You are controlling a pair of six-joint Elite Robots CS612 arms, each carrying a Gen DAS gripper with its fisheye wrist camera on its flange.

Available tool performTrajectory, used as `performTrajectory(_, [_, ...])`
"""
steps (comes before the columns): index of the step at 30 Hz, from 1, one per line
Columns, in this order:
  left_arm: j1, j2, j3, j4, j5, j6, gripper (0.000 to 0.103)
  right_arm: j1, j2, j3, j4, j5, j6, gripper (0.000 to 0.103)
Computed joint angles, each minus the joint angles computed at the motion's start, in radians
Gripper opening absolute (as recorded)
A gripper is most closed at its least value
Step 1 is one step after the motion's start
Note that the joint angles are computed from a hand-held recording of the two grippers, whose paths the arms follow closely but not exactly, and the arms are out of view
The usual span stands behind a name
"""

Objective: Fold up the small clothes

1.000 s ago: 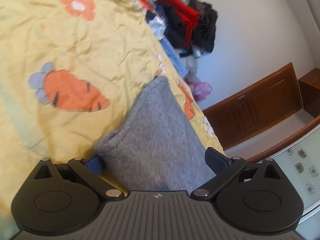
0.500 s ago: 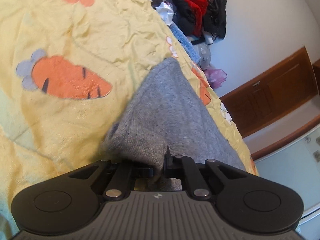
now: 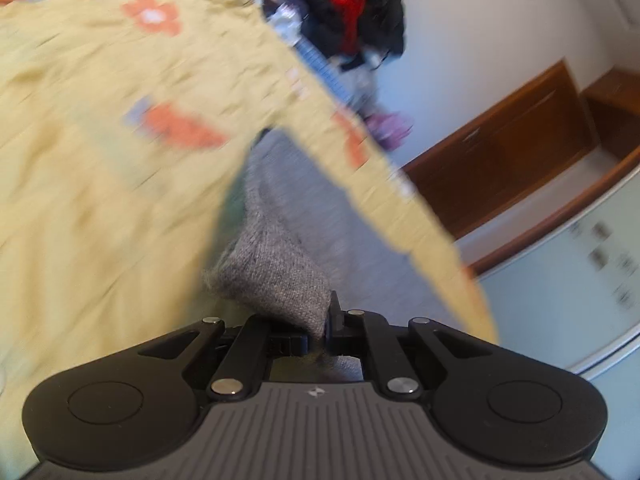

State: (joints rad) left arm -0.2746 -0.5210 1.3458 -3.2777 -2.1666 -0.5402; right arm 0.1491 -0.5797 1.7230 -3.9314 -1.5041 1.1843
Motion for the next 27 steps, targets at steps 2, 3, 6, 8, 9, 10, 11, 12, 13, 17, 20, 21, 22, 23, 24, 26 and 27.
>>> performTrajectory(2, [0.004,-0.014,0.028,0.078,0.017,0.088,0.01,0.007,-0.004,0.027,0.021,-0.008,0.012,0.018])
performTrajectory(3, [0.002,-0.024,0.04,0.103,0.056,0.121,0.013,0.006,-0.012,0.039,0.058,-0.006,0.015,0.02])
performTrajectory(6, [0.013,-0.038,0.044,0.058,0.098,0.119,0.023,-0.002,-0.032,0.065,0.092,-0.017,0.008,0.046])
performTrajectory(8, [0.007,-0.043,0.035,-0.023,0.173,0.157,0.051,-0.011,-0.049,0.069,0.072,-0.046,-0.068,0.079])
performTrajectory(9, [0.0,-0.039,0.019,-0.057,0.218,0.187,0.088,-0.016,-0.058,0.064,0.079,-0.068,-0.118,0.087])
performTrajectory(10, [-0.009,-0.029,-0.007,-0.081,0.265,0.215,0.098,-0.023,-0.067,0.052,0.097,-0.083,-0.17,0.094])
performTrajectory(11, [-0.018,-0.014,-0.04,-0.099,0.302,0.245,0.099,-0.032,-0.069,0.032,0.117,-0.089,-0.213,0.094])
performTrajectory(12, [-0.025,0.004,-0.084,-0.091,0.32,0.281,0.099,-0.043,-0.067,0.007,0.138,-0.085,-0.244,0.093])
performTrajectory(13, [-0.031,0.025,-0.133,-0.063,0.325,0.318,0.099,-0.055,-0.062,-0.021,0.165,-0.08,-0.266,0.092])
performTrajectory(17, [-0.062,0.117,-0.334,0.091,0.371,0.42,0.098,-0.085,-0.031,-0.168,0.392,-0.065,-0.419,0.086])
performTrajectory(20, [-0.069,0.2,-0.501,0.269,0.315,0.445,0.087,-0.093,0.006,-0.274,0.561,-0.041,-0.499,0.082])
performTrajectory(21, [-0.073,0.221,-0.548,0.32,0.31,0.457,0.078,-0.095,0.02,-0.305,0.605,-0.03,-0.514,0.081])
performTrajectory(22, [-0.078,0.243,-0.587,0.358,0.319,0.467,0.074,-0.096,0.032,-0.327,0.63,-0.016,-0.519,0.079])
performTrajectory(23, [-0.082,0.26,-0.621,0.396,0.33,0.471,0.064,-0.096,0.045,-0.347,0.641,0.0,-0.521,0.076])
performTrajectory(24, [-0.084,0.278,-0.661,0.445,0.331,0.471,0.052,-0.095,0.056,-0.364,0.646,0.019,-0.527,0.074])
performTrajectory(26, [-0.08,0.305,-0.717,0.504,0.302,0.487,0.012,-0.09,0.071,-0.383,0.637,0.011,-0.56,0.048])
performTrajectory(27, [-0.08,0.31,-0.725,0.498,0.292,0.5,0.009,-0.091,0.074,-0.388,0.636,0.025,-0.576,0.026])
